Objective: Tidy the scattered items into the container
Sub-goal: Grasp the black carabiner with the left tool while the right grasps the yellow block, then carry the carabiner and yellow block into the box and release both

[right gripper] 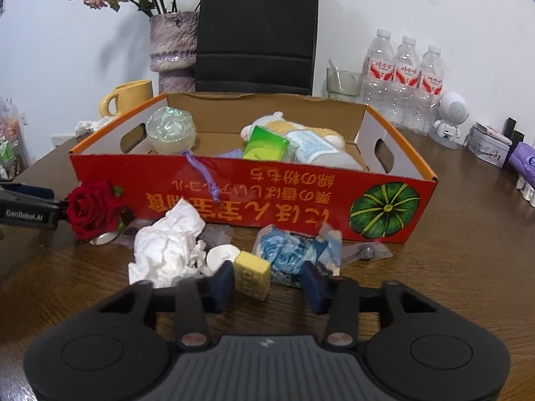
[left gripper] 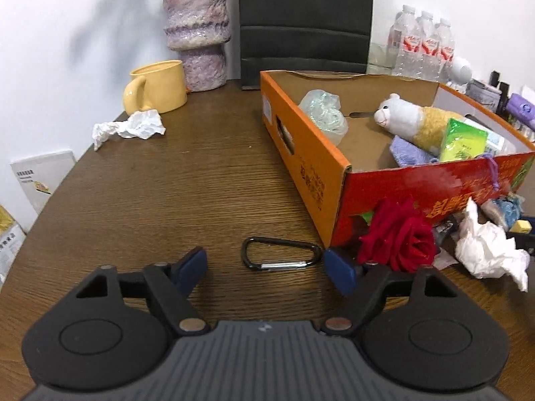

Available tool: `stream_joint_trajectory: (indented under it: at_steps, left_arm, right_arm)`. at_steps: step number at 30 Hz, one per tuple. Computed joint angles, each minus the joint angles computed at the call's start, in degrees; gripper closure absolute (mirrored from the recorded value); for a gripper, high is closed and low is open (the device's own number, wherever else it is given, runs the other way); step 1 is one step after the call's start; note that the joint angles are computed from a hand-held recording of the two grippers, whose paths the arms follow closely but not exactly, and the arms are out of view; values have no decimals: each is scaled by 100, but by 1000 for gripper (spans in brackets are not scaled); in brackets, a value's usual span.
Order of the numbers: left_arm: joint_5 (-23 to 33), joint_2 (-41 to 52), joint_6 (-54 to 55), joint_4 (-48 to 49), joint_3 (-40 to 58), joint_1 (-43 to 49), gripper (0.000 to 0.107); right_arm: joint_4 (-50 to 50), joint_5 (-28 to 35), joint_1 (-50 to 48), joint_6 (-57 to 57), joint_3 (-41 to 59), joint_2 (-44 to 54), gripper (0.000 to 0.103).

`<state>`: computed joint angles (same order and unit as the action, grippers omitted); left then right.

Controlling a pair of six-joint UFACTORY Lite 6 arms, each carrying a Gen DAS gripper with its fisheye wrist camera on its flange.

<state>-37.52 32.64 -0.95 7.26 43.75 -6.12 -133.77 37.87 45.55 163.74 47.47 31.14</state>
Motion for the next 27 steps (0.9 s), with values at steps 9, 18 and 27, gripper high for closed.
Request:
stream_joint_trajectory:
  at_steps: [9,18,27]
  left_arm:
    - [-61,20,-114,278,16,15,37]
    - [-121,-4,-73,470,-31,-3,54]
    - [-389,-174,-107,524,-389,20,54]
  right_arm:
    - [-102,86,110,155,-133,-66,82]
    - [-398,143,5,622,-385,-218,82]
    - [-636,303,-47,947,-731,-472,82]
